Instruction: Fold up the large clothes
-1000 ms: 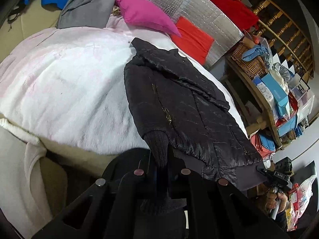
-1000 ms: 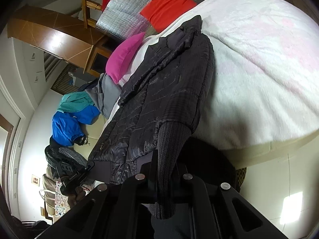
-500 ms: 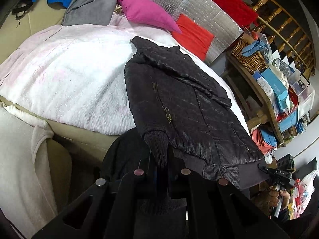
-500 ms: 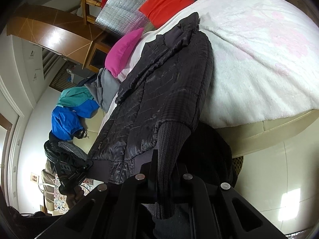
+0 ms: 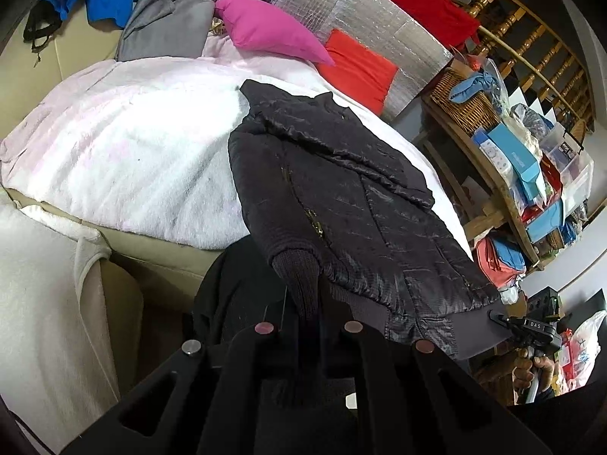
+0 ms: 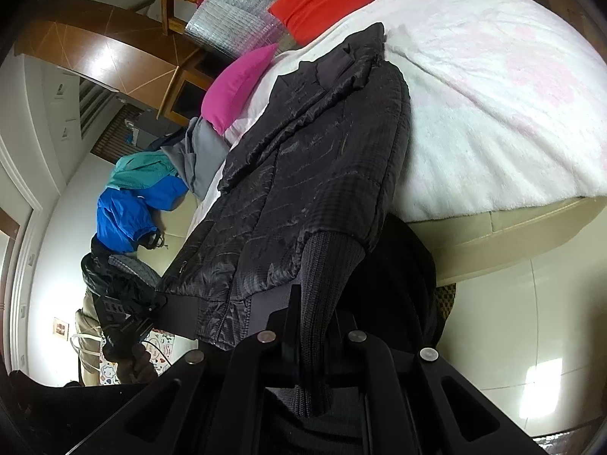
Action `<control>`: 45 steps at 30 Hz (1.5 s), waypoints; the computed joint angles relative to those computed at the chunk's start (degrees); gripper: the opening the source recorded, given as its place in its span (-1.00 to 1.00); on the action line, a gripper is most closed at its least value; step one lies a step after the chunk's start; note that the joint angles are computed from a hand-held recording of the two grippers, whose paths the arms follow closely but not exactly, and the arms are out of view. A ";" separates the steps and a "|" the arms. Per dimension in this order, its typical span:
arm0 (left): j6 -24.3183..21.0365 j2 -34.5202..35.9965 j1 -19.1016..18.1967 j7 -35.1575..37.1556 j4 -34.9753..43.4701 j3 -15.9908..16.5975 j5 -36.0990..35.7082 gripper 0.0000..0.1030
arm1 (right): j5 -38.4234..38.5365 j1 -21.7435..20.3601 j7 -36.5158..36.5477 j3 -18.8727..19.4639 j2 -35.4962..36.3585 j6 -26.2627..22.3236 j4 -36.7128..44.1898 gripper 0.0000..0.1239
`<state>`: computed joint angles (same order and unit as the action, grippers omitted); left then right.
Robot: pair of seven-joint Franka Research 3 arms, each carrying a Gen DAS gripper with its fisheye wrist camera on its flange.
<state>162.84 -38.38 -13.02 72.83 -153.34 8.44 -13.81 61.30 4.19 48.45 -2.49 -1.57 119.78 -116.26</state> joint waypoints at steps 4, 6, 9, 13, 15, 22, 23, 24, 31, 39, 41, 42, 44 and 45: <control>0.25 0.13 -0.74 1.07 0.29 1.03 -0.53 -0.85 | 0.23 -0.13 -0.12 -0.06 0.44 -0.49 0.79 -0.87; 0.78 0.41 -1.58 2.55 0.86 2.20 -1.10 -0.85 | 0.54 -0.29 -0.60 -0.07 1.24 -0.82 1.77 -0.87; 1.85 0.91 -2.49 4.54 1.88 3.33 -1.91 -0.85 | 1.70 -0.38 -1.50 0.14 1.37 -0.72 2.43 -0.87; 2.79 0.85 -3.44 5.80 1.98 4.70 -3.61 -0.85 | 2.96 -0.51 -1.88 0.11 1.00 -0.08 1.99 -0.87; 3.26 0.92 -3.65 6.31 2.03 4.91 -4.10 -0.85 | 3.33 -0.65 -2.23 -0.02 0.91 -0.18 1.82 -0.87; 5.46 2.51 -5.88 8.70 4.05 6.42 -5.61 -0.84 | 6.38 -0.53 -3.34 0.27 1.88 0.69 3.99 -0.87; 5.58 2.77 -6.02 9.01 4.46 6.53 -5.64 -0.85 | 6.94 -0.56 -3.55 0.31 1.98 0.94 4.27 -0.87; 5.70 3.27 -6.24 9.48 5.16 6.72 -5.63 -0.85 | 7.46 -0.52 -3.67 0.42 2.26 1.33 4.87 -0.87; 7.77 6.07 -7.96 11.67 8.63 8.10 -7.38 -0.84 | 10.20 -0.25 -4.69 1.26 3.81 3.19 8.38 -0.87; 11.13 9.94 -10.22 13.37 12.99 9.88 -8.95 -0.84 | 11.46 -0.29 -4.99 2.22 6.09 4.88 12.78 -0.87; 11.33 10.92 -10.40 13.64 14.15 10.09 -9.17 -0.84 | 11.83 -0.28 -5.12 2.59 6.90 5.46 14.20 -0.87; 11.42 11.55 -10.34 13.69 14.91 10.06 -9.24 -0.84 | 11.95 -0.30 -5.17 2.77 7.27 5.70 14.81 -0.87; 11.64 12.49 -10.40 14.23 16.13 10.10 -9.42 -0.84 | 12.22 -0.38 -5.18 3.11 8.20 6.11 16.31 -0.87; 11.66 12.88 -10.31 14.45 16.63 10.03 -9.53 -0.84 | 12.40 -0.44 -5.19 3.30 8.71 6.31 17.17 -0.87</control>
